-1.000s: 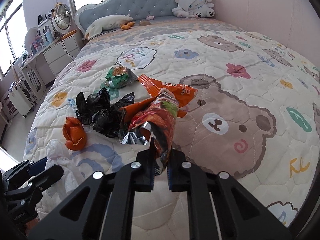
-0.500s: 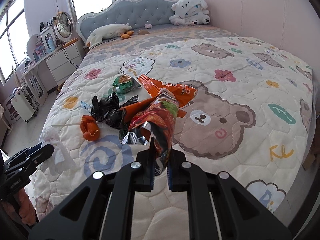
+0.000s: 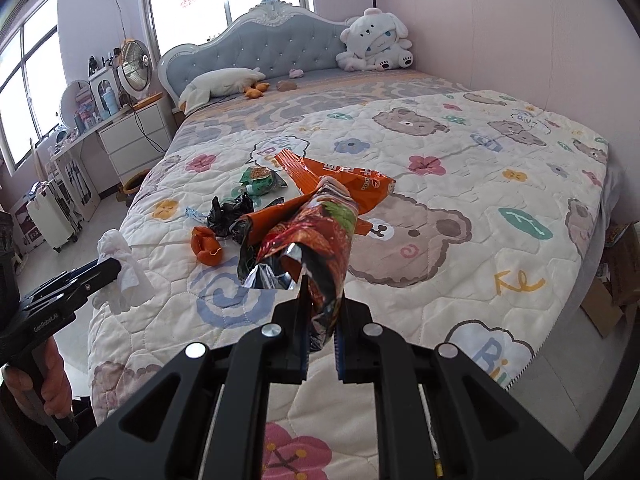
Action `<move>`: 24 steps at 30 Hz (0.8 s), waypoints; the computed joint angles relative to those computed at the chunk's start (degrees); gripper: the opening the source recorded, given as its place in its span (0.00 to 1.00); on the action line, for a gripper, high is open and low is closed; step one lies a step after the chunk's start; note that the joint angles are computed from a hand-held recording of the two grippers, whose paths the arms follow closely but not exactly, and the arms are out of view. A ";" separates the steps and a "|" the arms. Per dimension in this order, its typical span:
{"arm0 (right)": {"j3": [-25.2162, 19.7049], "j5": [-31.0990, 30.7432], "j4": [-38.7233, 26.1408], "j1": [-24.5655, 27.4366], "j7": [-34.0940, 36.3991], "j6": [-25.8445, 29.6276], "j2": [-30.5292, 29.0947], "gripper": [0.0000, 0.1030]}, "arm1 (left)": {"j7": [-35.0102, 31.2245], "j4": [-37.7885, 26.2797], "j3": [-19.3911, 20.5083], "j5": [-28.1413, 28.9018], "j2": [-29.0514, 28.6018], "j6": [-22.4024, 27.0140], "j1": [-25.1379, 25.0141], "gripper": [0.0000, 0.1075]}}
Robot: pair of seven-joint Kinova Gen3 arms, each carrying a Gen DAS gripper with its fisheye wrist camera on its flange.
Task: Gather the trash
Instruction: 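Carry the tissue bundle and orange snack bag to the bin and release both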
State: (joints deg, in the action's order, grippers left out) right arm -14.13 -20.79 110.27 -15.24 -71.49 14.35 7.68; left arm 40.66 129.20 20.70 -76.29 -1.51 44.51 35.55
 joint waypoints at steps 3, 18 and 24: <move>-0.33 -2.02 1.86 1.17 1.93 0.21 -2.62 0.09 | -1.15 -0.95 1.01 1.05 -0.17 1.84 1.03 0.35; 11.66 -8.11 10.45 -4.23 8.24 2.41 -15.25 0.09 | -4.02 -7.68 3.35 1.04 2.79 8.04 8.37 0.35; 15.62 -5.91 13.72 -5.56 7.33 2.87 -20.57 0.09 | -6.24 -10.28 3.05 1.21 4.20 8.33 11.06 0.35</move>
